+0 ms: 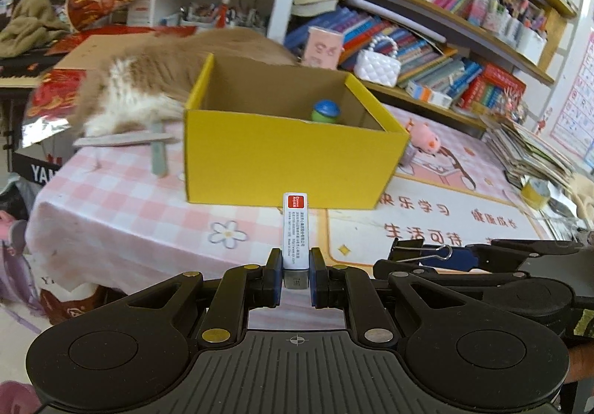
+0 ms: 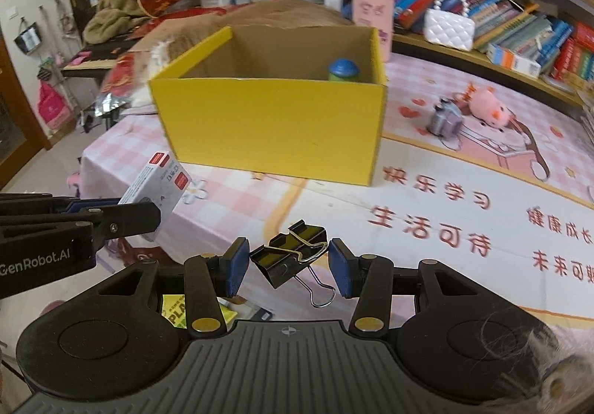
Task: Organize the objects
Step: 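Carry the white-and-red carton and binder clip toward the yellow box with both grippers, then lower the left gripper's carton into the box while the right lowers the binder clip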
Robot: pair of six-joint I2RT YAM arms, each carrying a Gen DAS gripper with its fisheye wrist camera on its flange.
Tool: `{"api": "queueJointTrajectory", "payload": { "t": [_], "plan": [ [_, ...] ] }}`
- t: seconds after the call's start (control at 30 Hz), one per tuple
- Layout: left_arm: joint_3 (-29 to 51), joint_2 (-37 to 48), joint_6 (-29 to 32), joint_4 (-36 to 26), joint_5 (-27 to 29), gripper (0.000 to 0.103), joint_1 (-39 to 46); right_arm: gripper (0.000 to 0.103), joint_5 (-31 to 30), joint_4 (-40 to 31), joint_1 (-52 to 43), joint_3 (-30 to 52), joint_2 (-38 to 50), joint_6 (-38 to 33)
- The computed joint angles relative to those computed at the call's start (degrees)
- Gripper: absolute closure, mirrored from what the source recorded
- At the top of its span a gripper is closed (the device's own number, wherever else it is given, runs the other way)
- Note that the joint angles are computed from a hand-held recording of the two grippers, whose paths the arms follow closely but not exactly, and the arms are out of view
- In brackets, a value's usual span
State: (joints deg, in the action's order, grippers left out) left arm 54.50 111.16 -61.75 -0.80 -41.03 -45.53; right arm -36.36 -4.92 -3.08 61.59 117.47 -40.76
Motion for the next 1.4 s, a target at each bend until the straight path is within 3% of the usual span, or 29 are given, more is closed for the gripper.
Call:
{"api": "queueJointTrajectory", "payload": {
  "t": [0.4,0.7,1.1,1.4],
  "plan": [
    [-3.7,-4.8,1.0,3.2,-4.5,0.09,0.5,0.059,-0.9,0.1,2.7,-0.9,-3.5,0.0],
    [-2.7,-6.7,7.3,5.5,-6.4,0.09,4.4,0.059,-3.0,2.1,4.5,4.9,-2.1,4.9],
    [4.6,-2.1,18.2,10.4,-2.1,0.09,14.6,0.059,-2.3,2.8,8.6,22.5,7.6,11.7],
    [16.6,7.9,22.6,6.8,3.2,0.09,21.2,0.059,1.8,-3.9,12.0,43.7,22.4,10.5]
  ]
}}
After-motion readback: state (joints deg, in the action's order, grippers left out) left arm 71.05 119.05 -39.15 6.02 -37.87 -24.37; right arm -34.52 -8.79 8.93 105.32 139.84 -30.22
